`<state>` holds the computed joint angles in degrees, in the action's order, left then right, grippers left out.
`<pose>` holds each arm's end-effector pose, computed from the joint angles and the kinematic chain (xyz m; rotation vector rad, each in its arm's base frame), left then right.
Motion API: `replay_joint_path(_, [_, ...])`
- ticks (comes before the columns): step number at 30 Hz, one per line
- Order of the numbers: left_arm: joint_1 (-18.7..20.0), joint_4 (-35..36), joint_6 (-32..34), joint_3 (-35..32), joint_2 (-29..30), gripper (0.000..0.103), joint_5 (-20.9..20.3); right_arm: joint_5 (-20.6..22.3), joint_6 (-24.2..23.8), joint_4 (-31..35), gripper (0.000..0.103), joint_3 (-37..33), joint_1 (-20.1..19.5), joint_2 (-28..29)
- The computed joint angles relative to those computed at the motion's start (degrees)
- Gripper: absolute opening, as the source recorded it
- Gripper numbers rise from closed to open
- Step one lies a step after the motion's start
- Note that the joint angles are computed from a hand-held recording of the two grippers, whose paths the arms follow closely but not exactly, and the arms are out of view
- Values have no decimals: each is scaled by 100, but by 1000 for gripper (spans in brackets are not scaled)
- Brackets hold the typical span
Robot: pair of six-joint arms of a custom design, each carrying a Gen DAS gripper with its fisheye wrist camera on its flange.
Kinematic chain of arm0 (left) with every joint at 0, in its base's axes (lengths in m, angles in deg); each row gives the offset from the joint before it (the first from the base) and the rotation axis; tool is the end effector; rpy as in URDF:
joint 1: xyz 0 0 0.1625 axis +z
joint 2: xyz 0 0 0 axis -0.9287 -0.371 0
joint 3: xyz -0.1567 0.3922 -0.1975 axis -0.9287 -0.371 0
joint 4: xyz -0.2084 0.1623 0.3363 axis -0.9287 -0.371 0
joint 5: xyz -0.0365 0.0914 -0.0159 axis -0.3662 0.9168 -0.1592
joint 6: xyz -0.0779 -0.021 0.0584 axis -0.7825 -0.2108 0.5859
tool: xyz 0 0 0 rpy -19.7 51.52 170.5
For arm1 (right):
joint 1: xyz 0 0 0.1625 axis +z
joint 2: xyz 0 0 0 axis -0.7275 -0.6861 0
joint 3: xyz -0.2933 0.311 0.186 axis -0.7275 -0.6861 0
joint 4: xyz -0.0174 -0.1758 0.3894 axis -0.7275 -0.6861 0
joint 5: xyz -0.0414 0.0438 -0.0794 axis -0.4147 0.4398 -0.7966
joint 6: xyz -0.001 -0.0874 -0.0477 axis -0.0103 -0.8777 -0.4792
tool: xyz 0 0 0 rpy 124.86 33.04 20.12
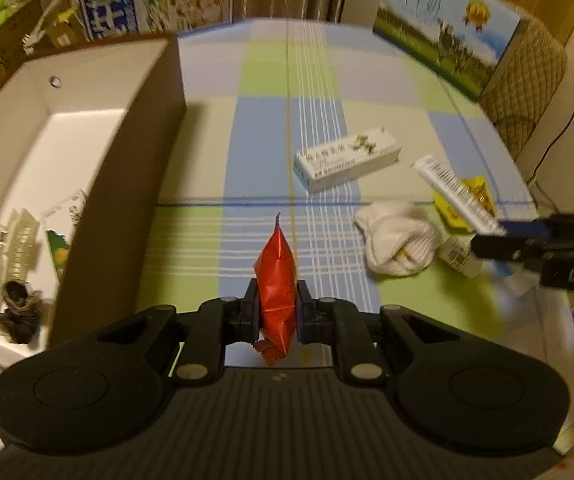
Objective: Organize objects
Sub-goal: 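Carry the candy packet with the left gripper while the right carries the toothpaste tube to the box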
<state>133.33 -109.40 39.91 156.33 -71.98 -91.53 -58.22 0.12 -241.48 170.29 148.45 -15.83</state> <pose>-0.1615 -0.8002 0.2579 0.7291 2.4258 -0.4297 0.2528 -0.7317 0.1357 0.4358 -2.6319 0.8125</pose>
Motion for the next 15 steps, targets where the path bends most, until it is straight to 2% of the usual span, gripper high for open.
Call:
replay_joint_path(3, [-26, -209, 56, 137, -168, 12, -67, 96, 124, -2, 36, -100, 125, 106])
replay_joint_path(8, [39, -332, 296, 120, -380, 12, -339, 356, 631, 107, 36, -464, 354, 393])
replay_joint_path(15, [272, -263, 797, -325, -607, 12, -764, 767, 1394, 469, 36, -1550, 659, 1155])
